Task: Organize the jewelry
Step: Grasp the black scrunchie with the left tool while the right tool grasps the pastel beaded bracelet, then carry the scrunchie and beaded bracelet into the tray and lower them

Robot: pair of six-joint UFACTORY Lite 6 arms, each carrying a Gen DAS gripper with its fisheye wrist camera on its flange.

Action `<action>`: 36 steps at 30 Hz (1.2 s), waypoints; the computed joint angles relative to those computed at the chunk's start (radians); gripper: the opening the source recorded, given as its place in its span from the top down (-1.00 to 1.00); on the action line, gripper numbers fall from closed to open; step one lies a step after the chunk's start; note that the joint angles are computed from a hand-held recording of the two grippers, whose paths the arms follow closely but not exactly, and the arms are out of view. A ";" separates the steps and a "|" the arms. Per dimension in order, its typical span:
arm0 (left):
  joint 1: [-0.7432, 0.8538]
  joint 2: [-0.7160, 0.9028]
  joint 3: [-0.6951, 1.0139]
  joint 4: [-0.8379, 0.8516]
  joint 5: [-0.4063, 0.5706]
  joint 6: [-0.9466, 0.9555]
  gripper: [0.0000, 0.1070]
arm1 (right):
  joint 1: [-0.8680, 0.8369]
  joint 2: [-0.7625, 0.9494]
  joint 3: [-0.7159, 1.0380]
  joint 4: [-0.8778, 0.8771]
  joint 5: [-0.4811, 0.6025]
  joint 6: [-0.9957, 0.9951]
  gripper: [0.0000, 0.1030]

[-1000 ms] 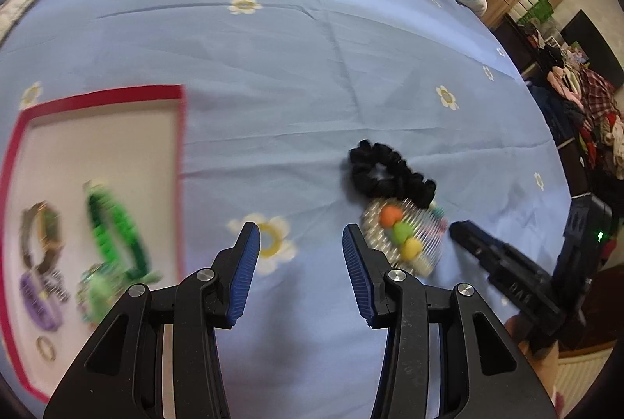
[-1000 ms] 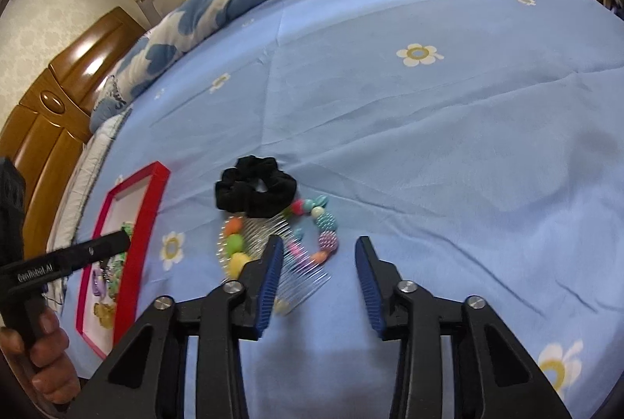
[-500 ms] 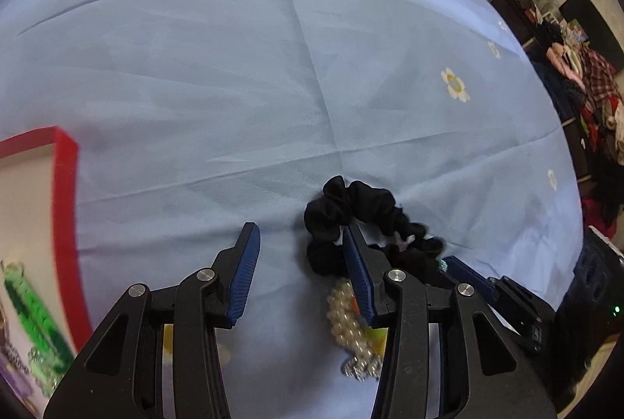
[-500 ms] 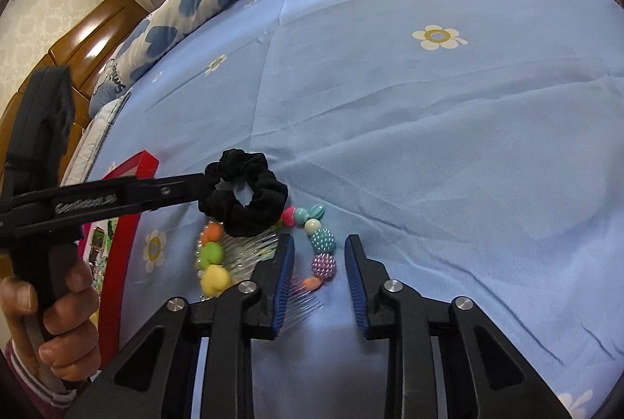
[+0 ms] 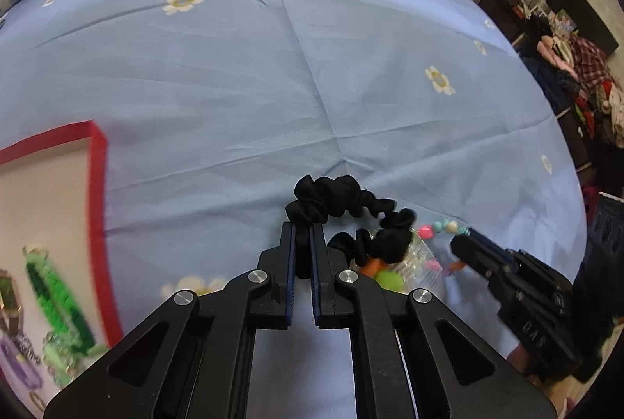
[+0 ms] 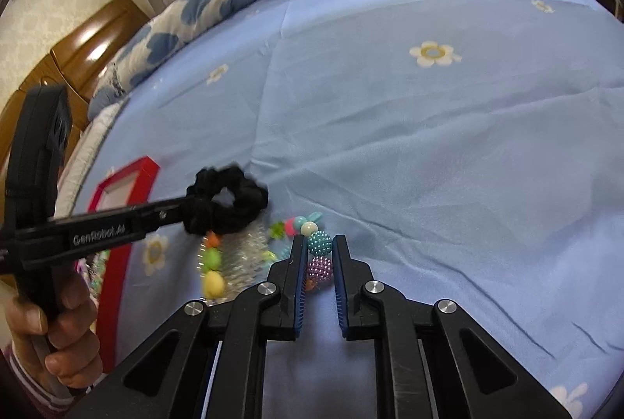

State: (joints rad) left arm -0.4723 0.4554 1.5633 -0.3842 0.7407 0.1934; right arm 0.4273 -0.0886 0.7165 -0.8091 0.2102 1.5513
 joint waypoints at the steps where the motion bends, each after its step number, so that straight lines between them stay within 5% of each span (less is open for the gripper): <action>1: 0.011 -0.022 -0.015 -0.009 0.003 0.009 0.90 | 0.008 -0.024 -0.004 -0.012 0.016 0.017 0.76; 15: 0.194 -0.385 -0.281 -0.111 0.050 0.121 0.91 | 0.160 -0.149 0.091 -0.031 0.196 0.076 0.76; 36: 0.726 -0.645 -0.487 -0.244 0.256 0.426 0.91 | 0.430 0.166 0.410 -0.113 0.190 0.240 0.76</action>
State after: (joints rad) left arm 0.2538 -0.1900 1.0768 -0.6284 0.9971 0.6199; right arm 0.8572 0.0779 1.1266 -0.9224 0.4004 1.7908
